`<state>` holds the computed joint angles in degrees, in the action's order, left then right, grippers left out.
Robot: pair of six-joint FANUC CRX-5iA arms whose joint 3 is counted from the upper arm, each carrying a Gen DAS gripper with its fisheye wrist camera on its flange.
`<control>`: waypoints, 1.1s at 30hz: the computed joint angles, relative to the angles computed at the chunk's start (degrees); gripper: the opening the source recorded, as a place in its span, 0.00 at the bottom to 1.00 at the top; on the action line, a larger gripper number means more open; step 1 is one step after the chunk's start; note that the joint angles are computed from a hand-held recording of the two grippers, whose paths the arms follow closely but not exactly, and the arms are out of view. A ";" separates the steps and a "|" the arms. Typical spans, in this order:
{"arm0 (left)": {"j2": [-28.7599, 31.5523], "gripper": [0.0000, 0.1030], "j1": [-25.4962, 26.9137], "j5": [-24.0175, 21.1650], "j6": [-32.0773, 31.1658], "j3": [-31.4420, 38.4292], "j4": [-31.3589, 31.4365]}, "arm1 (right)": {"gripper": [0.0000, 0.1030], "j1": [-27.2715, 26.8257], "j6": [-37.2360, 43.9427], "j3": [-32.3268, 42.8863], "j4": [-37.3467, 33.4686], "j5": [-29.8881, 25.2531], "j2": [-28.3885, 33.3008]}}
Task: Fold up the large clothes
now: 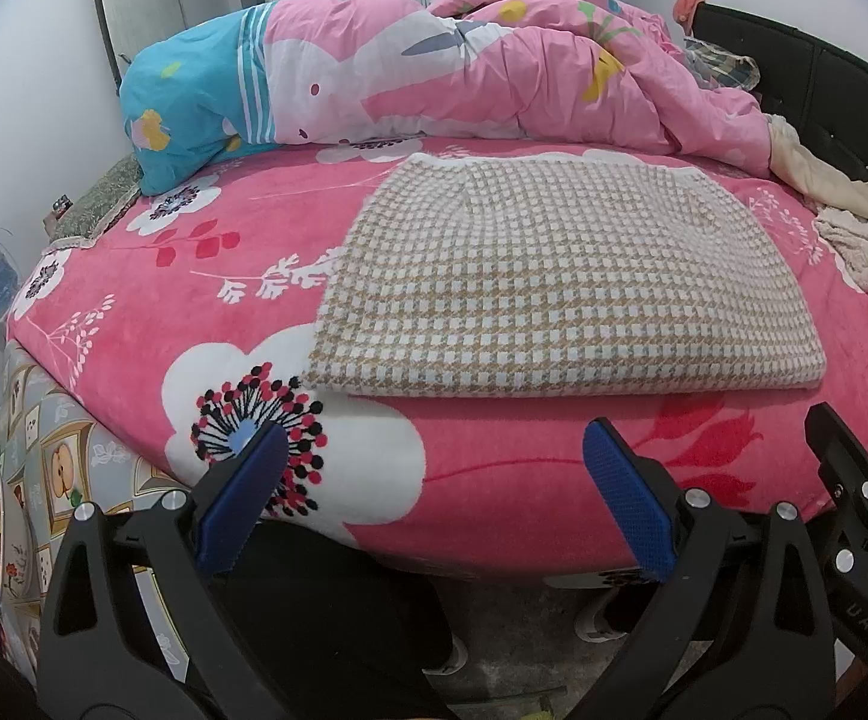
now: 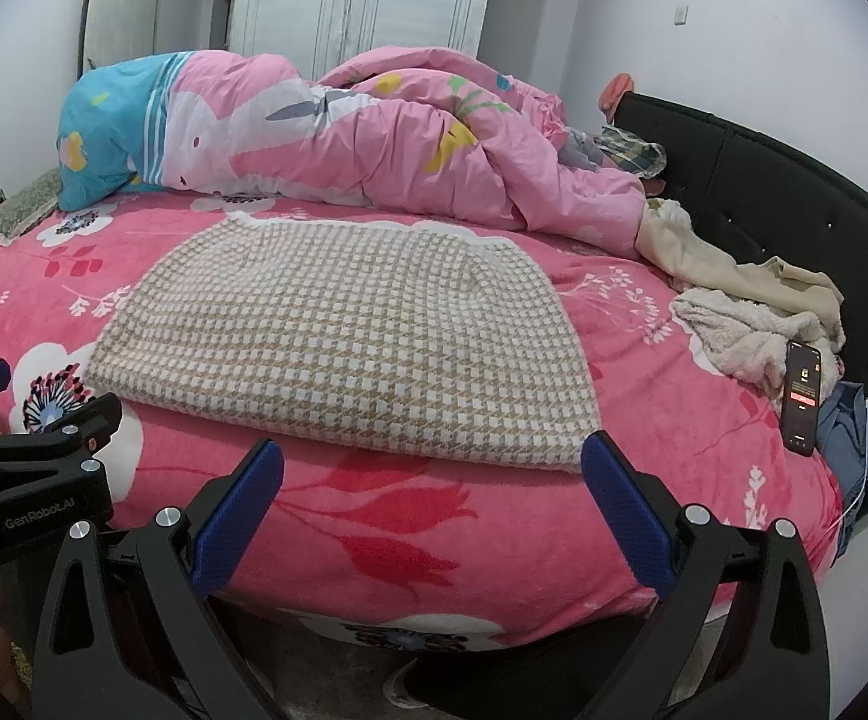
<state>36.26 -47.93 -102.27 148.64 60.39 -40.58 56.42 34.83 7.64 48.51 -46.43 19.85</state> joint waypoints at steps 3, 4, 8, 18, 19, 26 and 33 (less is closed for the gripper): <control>0.02 0.92 -0.01 -0.03 0.06 0.08 0.02 | 0.94 0.01 0.09 0.14 -0.27 -0.18 -0.02; 0.05 0.92 -0.02 -0.02 0.05 0.12 -0.01 | 0.94 0.04 0.04 0.17 -0.19 -0.27 -0.03; 0.05 0.92 0.00 0.02 0.04 0.08 0.04 | 0.94 -0.02 -0.03 0.02 -0.10 -0.09 -0.08; -0.07 0.92 0.01 0.16 0.01 -0.12 0.00 | 0.94 -0.04 -0.19 -0.09 0.07 -0.08 -0.09; 0.01 0.92 -0.01 0.08 0.03 -0.01 0.00 | 0.94 -0.07 -0.19 -0.08 0.08 -0.05 -0.10; 0.04 0.92 -0.03 0.00 -0.01 0.12 -0.03 | 0.94 -0.02 0.03 0.16 -0.28 -0.34 -0.08; 0.11 0.92 -0.10 -0.07 -0.04 0.22 -0.20 | 0.94 0.09 -0.17 0.53 -0.06 -0.67 -0.03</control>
